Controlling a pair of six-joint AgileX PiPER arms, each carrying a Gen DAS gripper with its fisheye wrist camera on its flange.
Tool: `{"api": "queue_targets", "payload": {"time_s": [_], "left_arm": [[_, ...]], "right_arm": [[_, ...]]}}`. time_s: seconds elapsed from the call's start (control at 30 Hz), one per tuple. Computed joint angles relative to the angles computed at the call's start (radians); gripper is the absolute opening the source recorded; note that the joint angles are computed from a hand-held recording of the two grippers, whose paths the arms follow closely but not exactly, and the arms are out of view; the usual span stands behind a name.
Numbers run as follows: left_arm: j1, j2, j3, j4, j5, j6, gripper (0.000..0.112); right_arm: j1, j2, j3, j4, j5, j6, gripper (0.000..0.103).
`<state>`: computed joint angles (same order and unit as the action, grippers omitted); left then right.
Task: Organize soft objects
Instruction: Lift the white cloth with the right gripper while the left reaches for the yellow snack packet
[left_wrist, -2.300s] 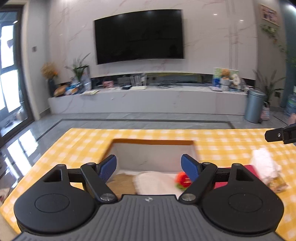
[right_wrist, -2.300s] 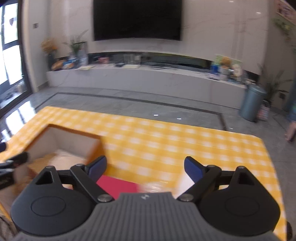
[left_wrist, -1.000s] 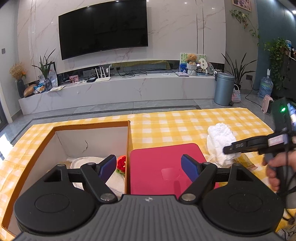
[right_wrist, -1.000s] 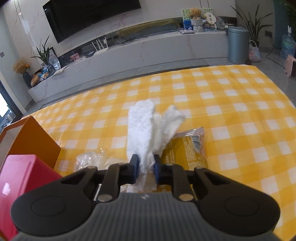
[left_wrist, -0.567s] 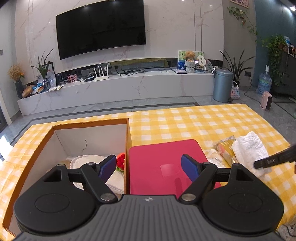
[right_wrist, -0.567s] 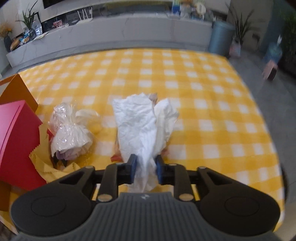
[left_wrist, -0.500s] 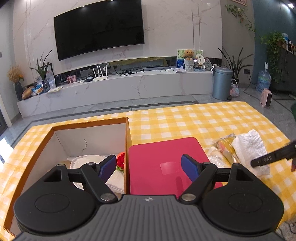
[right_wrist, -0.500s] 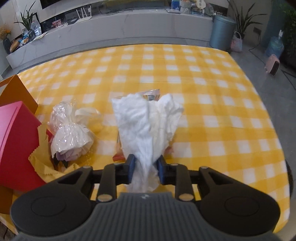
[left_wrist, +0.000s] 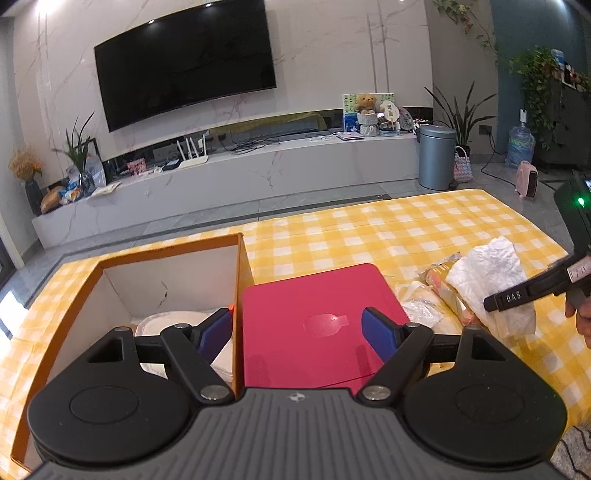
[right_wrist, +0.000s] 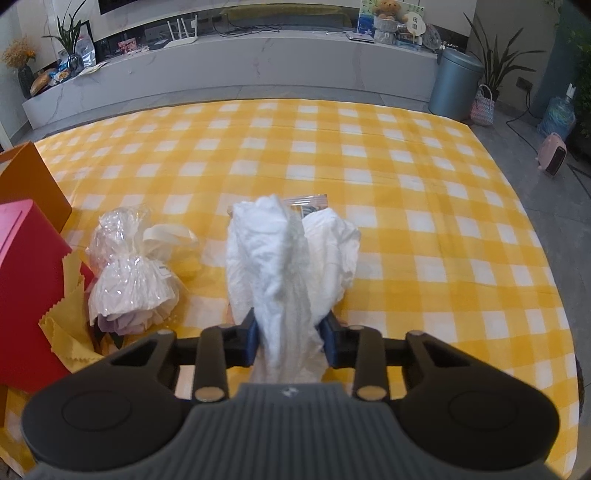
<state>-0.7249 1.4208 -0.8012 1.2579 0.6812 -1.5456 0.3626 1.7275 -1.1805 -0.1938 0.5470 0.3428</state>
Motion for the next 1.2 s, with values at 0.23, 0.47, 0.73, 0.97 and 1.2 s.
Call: {"api": "queue_targets", "payload": {"time_s": [0.23, 0.47, 0.73, 0.97, 1.2], "left_arm": [[-0.011, 0.039, -0.109, -0.14, -0.023, 0.172, 0.093], [-0.012, 0.19, -0.336, -0.419, -0.063, 0.434, 0.093], [-0.073, 0.52, -0.721, -0.585, 0.015, 0.656, 0.093], [-0.042, 0.854, -1.192, -0.782, 0.247, 0.843, 0.093], [-0.007, 1.119, -1.625, -0.799, 0.509, 0.835, 0.093]], "right_arm": [[-0.065, -0.061, -0.021, 0.109, 0.043, -0.045, 0.018], [-0.173, -0.186, 0.027, 0.101, -0.002, -0.045, 0.017], [-0.304, -0.217, 0.066, 0.063, -0.052, -0.025, 0.018], [-0.414, -0.243, 0.101, 0.273, -0.089, -0.175, 0.018], [-0.47, -0.243, 0.112, 0.427, -0.096, -0.299, 0.018]]}}
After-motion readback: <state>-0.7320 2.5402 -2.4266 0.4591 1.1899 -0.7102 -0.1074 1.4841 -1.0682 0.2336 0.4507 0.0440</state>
